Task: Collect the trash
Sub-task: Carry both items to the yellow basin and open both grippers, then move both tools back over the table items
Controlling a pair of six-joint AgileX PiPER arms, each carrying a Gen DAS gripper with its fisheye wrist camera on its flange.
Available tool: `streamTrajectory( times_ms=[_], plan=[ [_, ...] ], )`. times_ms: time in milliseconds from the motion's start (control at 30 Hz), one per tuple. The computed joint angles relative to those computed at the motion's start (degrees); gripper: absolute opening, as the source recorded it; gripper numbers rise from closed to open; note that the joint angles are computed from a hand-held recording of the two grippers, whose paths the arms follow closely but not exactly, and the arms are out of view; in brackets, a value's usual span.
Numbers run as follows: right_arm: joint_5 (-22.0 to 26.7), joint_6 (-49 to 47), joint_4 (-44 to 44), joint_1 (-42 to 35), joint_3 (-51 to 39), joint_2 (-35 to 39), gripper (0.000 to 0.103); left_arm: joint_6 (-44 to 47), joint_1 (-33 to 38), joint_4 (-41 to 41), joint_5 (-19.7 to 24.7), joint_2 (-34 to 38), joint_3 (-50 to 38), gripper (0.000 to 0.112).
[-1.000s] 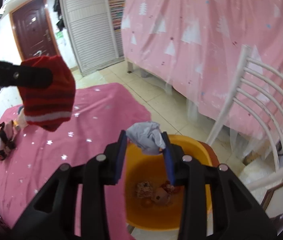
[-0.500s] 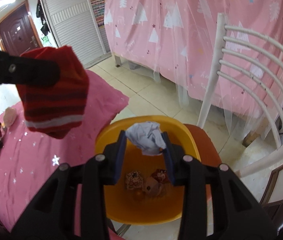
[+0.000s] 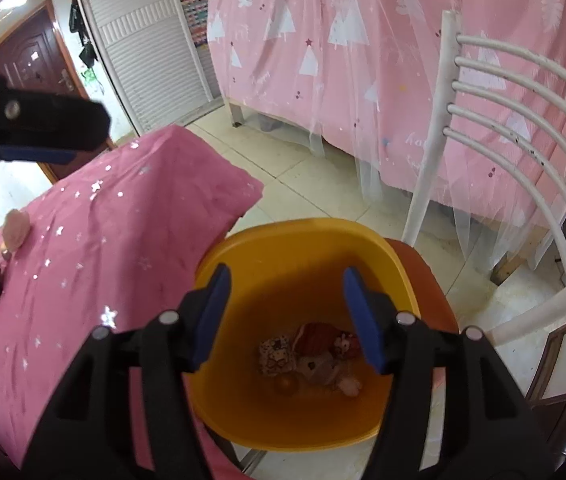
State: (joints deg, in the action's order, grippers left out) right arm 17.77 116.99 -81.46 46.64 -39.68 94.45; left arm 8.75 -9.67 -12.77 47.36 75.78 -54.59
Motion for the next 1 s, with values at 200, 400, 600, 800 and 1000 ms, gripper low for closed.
streamTrajectory(
  times_ms=[200, 400, 600, 800, 1000],
  plan=[
    [4.45, -13.81, 12.37, 3.47, -5.08, -1.06, 0.061, 7.34, 8.62, -3.08, 1.86, -2.70, 0.80, 0.060],
    [9.00, -25.38, 21.09, 7.84, -14.10, 1.58, 0.065, 16.86, 20.71, -5.85, 5.26, -4.27, -0.70, 0.060],
    [12.20, -36.10, 28.52, 11.58, -25.29, 7.51, 0.065, 25.91, 33.94, -8.36, 8.69, -2.25, -5.08, 0.062],
    [14.82, -45.26, 34.84, 13.82, -35.37, 13.11, 0.065, 33.19, 44.21, -11.18, 11.13, 0.64, -9.29, 0.063],
    [17.87, -53.47, 40.80, 15.98, -45.43, 18.86, 0.065, 38.61, 51.21, -12.99, 12.55, 4.18, -12.54, 0.064]
  ],
)
